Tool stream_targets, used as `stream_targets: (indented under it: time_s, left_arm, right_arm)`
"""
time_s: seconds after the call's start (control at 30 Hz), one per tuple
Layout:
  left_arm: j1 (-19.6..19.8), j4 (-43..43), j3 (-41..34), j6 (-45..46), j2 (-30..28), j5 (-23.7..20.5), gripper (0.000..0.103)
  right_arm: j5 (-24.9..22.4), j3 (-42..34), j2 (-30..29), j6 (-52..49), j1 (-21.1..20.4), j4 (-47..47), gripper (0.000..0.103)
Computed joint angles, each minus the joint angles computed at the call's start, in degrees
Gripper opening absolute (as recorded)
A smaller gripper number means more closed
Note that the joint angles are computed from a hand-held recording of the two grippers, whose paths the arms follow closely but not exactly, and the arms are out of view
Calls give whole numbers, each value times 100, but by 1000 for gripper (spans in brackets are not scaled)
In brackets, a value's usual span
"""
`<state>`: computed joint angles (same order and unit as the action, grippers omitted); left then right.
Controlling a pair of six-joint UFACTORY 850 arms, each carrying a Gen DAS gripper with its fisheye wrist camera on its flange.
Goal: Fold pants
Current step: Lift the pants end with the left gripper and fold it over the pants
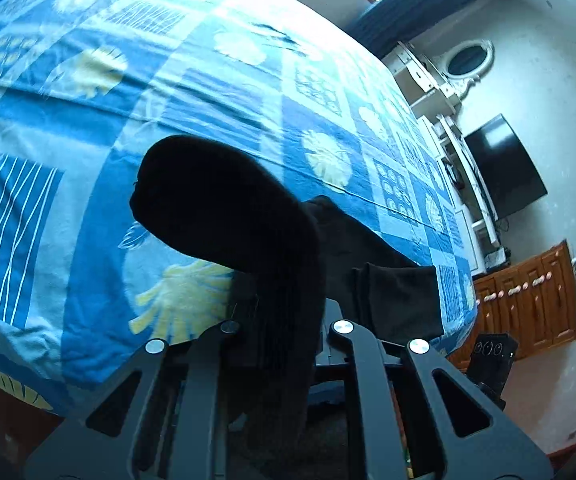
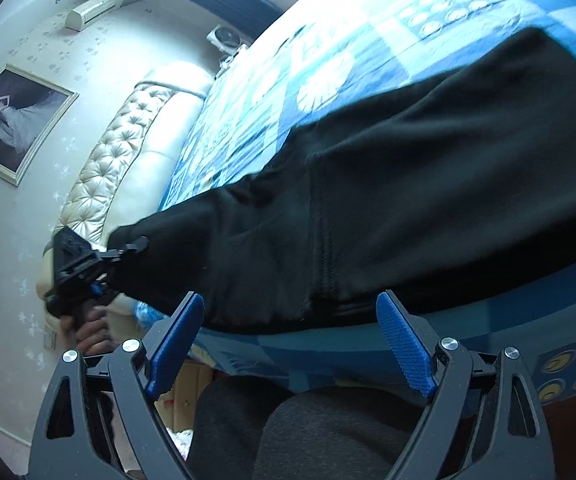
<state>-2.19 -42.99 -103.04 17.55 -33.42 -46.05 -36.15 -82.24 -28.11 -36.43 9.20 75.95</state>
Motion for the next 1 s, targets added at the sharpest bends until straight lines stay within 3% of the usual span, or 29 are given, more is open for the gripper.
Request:
stream_targets:
  time_s: [0.2, 0.47, 0.63, 1.0]
  left_arm:
    - [-550, 517, -679, -370, -223, -134, 12]
    - [-1253, 1485, -1865, -1201, -913, -376, 12]
    - [-1742, 2561, -2280, -1897, -1211, -264, 12]
    - [-2578, 4168, -3497, -3076, -2159, -640, 12]
  right_arm:
    - [381, 214, 216, 565, -148, -375, 88]
    - [481, 675, 602, -37, -411, 169, 88]
    - [498, 929, 759, -464, -602, 588, 88]
    - [442, 1453, 947, -1030, -981, 1494, 88]
